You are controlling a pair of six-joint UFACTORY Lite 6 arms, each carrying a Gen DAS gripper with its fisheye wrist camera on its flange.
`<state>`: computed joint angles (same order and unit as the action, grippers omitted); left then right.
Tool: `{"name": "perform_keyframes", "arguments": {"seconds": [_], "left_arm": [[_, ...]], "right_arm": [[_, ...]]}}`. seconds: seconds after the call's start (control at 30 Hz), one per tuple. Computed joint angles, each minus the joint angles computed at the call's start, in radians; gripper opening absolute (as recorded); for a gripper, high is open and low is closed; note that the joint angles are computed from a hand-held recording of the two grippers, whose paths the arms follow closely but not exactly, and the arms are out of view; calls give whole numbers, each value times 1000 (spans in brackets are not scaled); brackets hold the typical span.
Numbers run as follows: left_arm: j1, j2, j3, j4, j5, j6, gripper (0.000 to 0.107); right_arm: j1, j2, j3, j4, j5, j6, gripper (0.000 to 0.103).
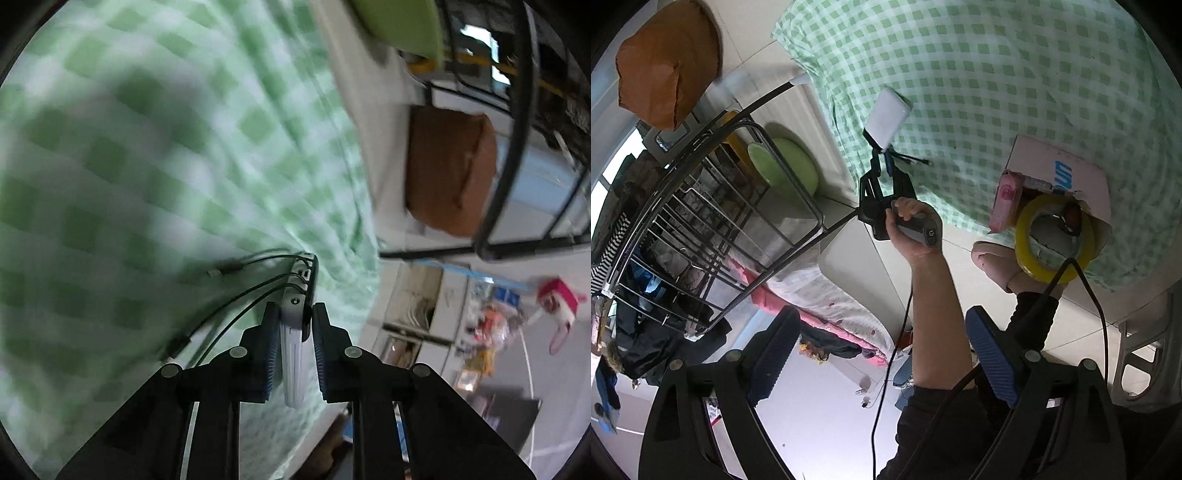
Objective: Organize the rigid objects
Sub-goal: 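Close the left gripper on the power bank's cable end, then lift the power bank with its dangling cables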
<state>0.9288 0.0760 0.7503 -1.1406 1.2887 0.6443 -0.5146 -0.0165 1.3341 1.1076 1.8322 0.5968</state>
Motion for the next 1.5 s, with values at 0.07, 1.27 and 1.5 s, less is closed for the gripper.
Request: {"name": "perform_keyframes", "arguments": {"seconds": [0.07, 1.27, 1.5], "left_arm": [[-34, 10, 8, 11, 9, 27, 15], [-430, -64, -123, -277, -462, -418, 67], [-586, 403, 574, 356, -264, -1141, 77]], "right_arm": [[-11, 1, 1, -5, 6, -2, 91], [-48, 10, 4, -10, 32, -5, 92], [-71, 11, 20, -19, 34, 11, 93]]}}
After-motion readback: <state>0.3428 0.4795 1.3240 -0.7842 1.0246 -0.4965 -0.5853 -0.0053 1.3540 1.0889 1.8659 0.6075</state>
